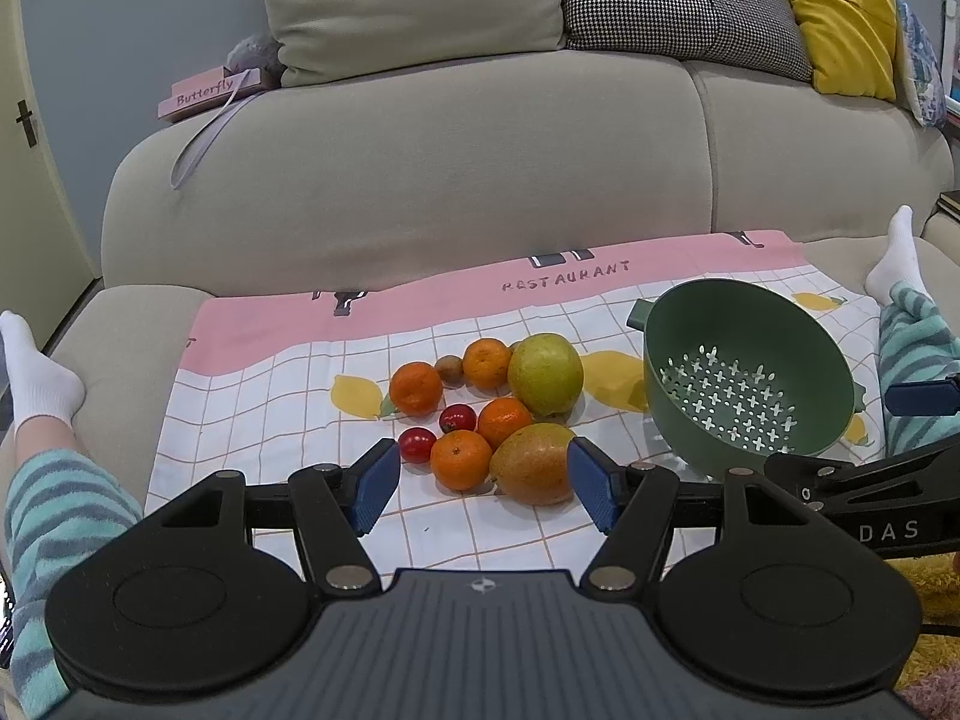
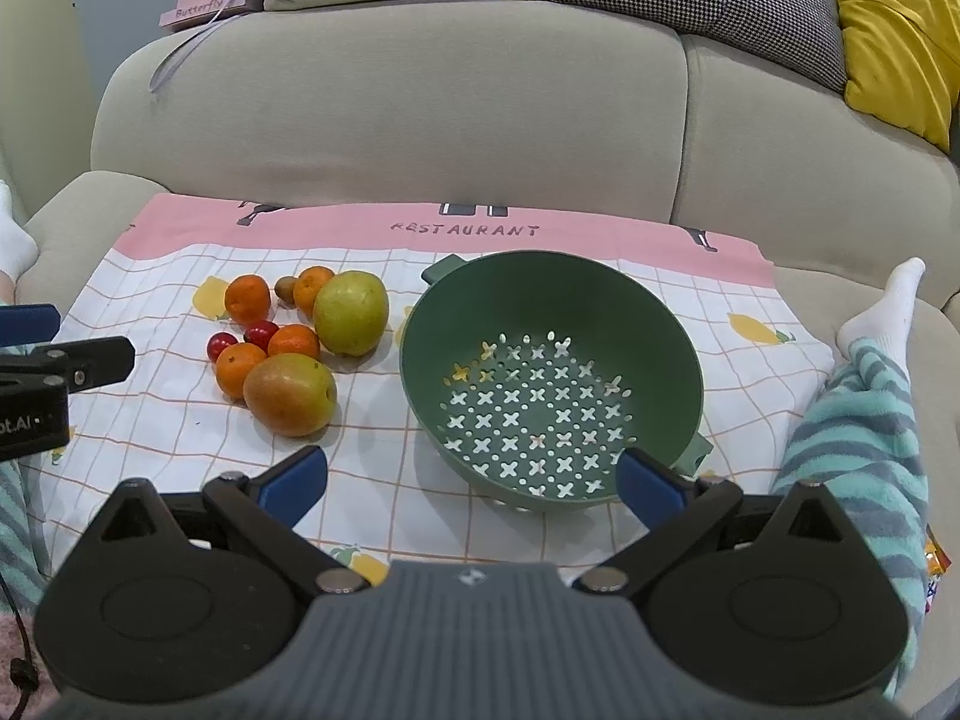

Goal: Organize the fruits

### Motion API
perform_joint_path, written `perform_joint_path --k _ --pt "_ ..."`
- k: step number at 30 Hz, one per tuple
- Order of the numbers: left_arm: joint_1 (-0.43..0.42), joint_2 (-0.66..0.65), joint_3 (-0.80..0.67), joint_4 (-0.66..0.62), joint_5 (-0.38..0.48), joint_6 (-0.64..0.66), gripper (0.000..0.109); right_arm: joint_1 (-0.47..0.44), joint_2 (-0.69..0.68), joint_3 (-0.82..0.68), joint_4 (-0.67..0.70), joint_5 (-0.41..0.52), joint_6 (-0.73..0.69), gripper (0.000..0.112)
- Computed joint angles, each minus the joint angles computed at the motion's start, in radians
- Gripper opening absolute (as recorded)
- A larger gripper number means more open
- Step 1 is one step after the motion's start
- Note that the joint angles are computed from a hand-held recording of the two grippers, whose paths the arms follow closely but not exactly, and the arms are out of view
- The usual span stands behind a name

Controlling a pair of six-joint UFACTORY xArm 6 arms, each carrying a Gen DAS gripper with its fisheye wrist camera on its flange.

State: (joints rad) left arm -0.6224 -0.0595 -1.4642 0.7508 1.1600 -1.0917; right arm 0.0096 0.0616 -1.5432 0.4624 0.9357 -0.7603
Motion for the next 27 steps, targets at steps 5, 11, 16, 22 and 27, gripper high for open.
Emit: perform_joint_path --k 5,11,16,22,27 --pt "0.0 0.0 0.001 0.0 0.0 -0.001 0.076 0.008 0.005 -0.006 -0.019 0.001 0.019 0.099" --pt "0.0 -0.001 0.003 0.001 -0.002 -0.001 0.076 0.007 0.005 -0.007 -0.022 0.003 0.022 0.099" --pt "0.0 -0.001 0.003 0.001 -0.002 -0.001 0.076 0.007 0.004 -0.005 -0.023 0.004 0.022 0.099" --pt "0.0 0.0 0.002 0.0 -0.001 -0.002 0.076 0.007 0.002 0.002 -0.026 0.001 0.026 0.099" --pt "0.0 0.0 0.002 0.001 -0.001 -0.002 0.076 0.006 0.002 0.002 -0.03 0.003 0.025 0.099"
